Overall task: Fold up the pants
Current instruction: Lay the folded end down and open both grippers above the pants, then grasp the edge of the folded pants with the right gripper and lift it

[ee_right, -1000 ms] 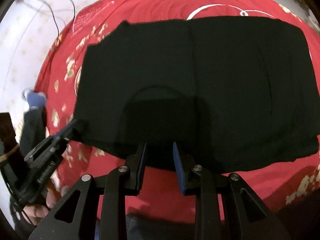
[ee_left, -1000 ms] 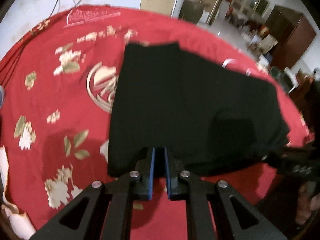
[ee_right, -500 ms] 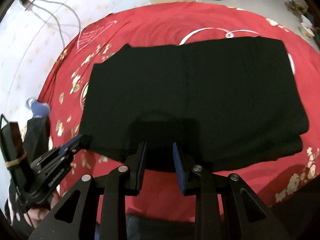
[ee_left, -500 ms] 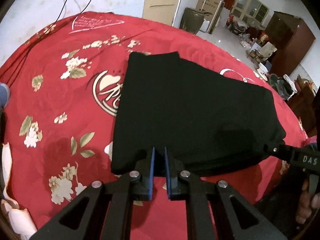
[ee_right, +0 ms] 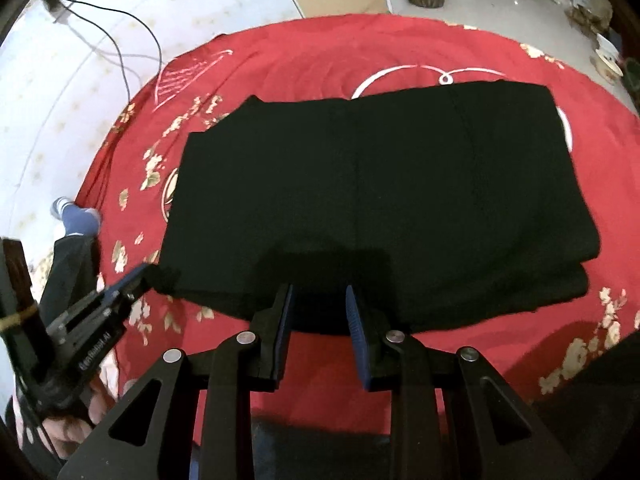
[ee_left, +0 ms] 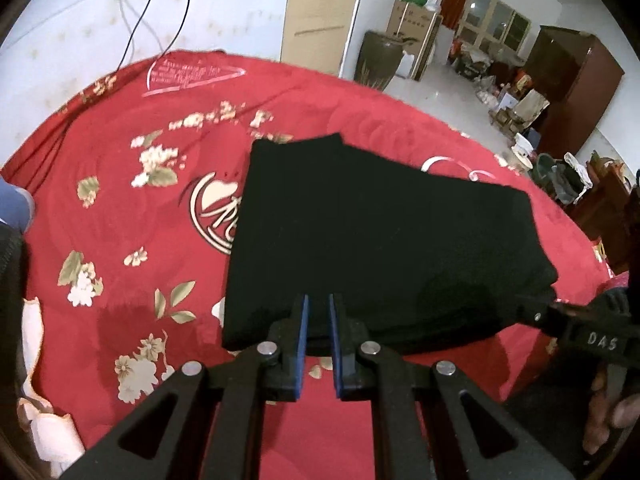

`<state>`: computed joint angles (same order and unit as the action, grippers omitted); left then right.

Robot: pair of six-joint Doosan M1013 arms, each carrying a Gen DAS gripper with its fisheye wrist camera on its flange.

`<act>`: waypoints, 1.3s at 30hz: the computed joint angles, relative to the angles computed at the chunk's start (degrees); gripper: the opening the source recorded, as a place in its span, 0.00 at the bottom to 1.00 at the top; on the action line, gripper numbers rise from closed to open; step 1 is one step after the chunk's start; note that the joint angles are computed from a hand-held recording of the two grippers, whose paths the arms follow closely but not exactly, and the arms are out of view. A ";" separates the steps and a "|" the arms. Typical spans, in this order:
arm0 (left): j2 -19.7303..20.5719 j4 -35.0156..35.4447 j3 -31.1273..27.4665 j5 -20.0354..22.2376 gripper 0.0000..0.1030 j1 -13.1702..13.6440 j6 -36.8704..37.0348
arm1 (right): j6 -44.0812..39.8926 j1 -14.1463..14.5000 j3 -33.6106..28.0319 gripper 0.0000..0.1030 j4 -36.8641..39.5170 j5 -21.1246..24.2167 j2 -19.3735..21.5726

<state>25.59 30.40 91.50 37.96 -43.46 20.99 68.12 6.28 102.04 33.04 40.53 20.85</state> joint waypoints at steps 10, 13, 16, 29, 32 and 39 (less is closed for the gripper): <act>0.26 1.60 -0.96 0.62 0.12 -1.08 0.96 | -1.89 -2.12 2.07 0.46 4.46 0.25 -1.60; 0.56 0.62 -1.23 0.86 0.12 -0.97 1.89 | -1.87 -1.90 1.60 0.46 4.09 0.71 -1.30; 0.83 0.24 -1.57 1.09 0.12 -0.96 2.29 | -2.07 -2.46 1.16 0.46 4.85 1.63 -0.93; 3.13 -3.31 -4.79 2.16 0.12 -0.70 7.03 | 15.98 -5.09 -1.58 0.47 1.02 3.35 0.90; 3.37 -3.16 -5.31 1.63 0.12 -0.46 6.89 | 24.80 -4.73 -3.63 0.51 -4.78 5.53 2.06; 3.03 -2.95 -4.55 -0.18 0.12 -0.05 5.95 | 35.21 -6.00 -6.74 0.58 -12.56 6.33 3.26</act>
